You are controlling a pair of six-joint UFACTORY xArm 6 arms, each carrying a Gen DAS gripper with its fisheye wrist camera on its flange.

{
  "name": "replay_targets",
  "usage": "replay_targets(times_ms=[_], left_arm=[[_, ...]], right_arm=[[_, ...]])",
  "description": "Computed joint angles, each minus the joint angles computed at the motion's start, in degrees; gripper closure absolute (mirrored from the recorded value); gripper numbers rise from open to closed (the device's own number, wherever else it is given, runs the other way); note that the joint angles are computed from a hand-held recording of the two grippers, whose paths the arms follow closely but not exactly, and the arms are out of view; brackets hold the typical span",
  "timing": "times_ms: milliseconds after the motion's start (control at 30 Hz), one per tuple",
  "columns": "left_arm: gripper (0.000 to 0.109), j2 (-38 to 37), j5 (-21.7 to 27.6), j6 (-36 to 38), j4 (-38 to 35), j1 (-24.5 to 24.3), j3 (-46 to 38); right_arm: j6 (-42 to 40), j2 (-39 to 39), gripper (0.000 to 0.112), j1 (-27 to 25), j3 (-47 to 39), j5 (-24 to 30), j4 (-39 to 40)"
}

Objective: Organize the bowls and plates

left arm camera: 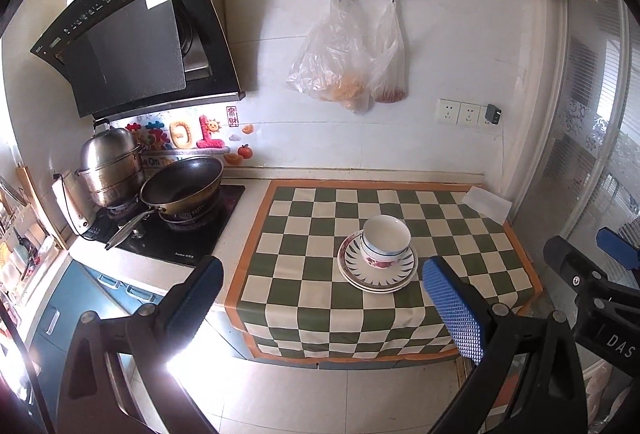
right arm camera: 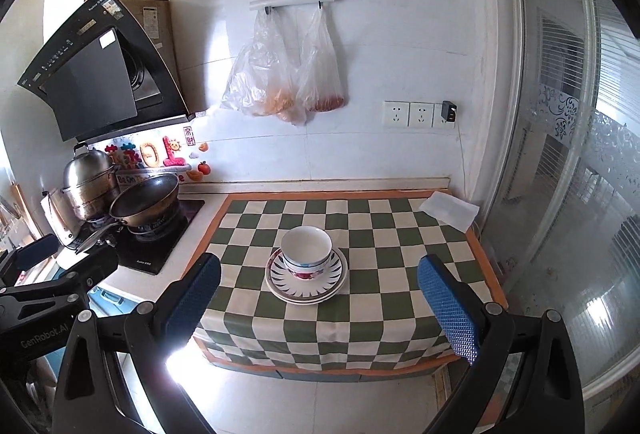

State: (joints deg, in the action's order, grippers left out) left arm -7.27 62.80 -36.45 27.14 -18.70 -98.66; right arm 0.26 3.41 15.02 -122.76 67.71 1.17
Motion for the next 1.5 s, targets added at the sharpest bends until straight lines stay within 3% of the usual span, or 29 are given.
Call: replay_targets(times_ms=[1500], left_arm=[[0.006,-2.65,-0.17,0.91,-1.14,0.05,1.93]], right_arm=[[4.22,-2.49,0.012,3.31,1.55,0.78,-5.29]])
